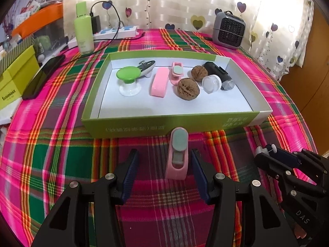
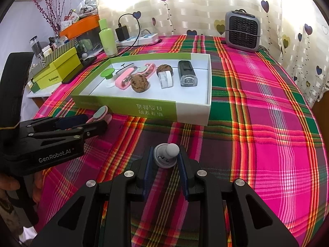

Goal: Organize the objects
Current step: 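Grasp the pink-and-mint clip with the left gripper while the right gripper holds the white knob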

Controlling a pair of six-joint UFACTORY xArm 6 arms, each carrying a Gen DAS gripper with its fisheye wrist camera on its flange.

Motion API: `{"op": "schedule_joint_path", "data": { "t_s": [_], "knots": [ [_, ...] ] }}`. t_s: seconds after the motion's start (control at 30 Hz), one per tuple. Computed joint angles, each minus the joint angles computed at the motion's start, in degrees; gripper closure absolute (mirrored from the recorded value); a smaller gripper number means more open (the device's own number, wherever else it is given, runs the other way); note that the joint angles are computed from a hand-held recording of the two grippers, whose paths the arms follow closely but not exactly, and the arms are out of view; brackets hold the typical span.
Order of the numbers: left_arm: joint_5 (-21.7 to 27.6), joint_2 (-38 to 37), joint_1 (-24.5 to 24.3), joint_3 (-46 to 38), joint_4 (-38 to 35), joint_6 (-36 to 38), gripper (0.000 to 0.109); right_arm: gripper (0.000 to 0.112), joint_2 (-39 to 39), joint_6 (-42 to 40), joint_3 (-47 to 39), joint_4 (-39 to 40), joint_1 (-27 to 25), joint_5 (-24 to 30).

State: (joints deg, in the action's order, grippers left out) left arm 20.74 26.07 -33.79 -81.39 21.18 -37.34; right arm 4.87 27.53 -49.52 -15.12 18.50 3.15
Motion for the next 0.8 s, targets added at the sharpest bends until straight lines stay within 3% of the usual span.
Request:
{"op": "schedule_joint_path", "data": {
  "t_s": [0.2, 0.3, 0.8],
  "knots": [
    [-0.5, 0.4, 0.1, -0.3, 3.1, -2.2, 0.06, 0.087, 0.2, 1.6, -0.5, -2.0, -0.1, 0.5],
    [0.2, 0.6, 0.1, -0.7, 6.5, -4.2, 0.071, 0.087, 0.4, 2.2, -0.9, -2.8, -0.1, 0.8],
    [-0.9, 0.1, 1.1, 0.2, 5.8, -3.7, 0.093, 0.087, 1.5, 10.5, -3.6, -12.0, -0.2, 3.6]
  ]
}}
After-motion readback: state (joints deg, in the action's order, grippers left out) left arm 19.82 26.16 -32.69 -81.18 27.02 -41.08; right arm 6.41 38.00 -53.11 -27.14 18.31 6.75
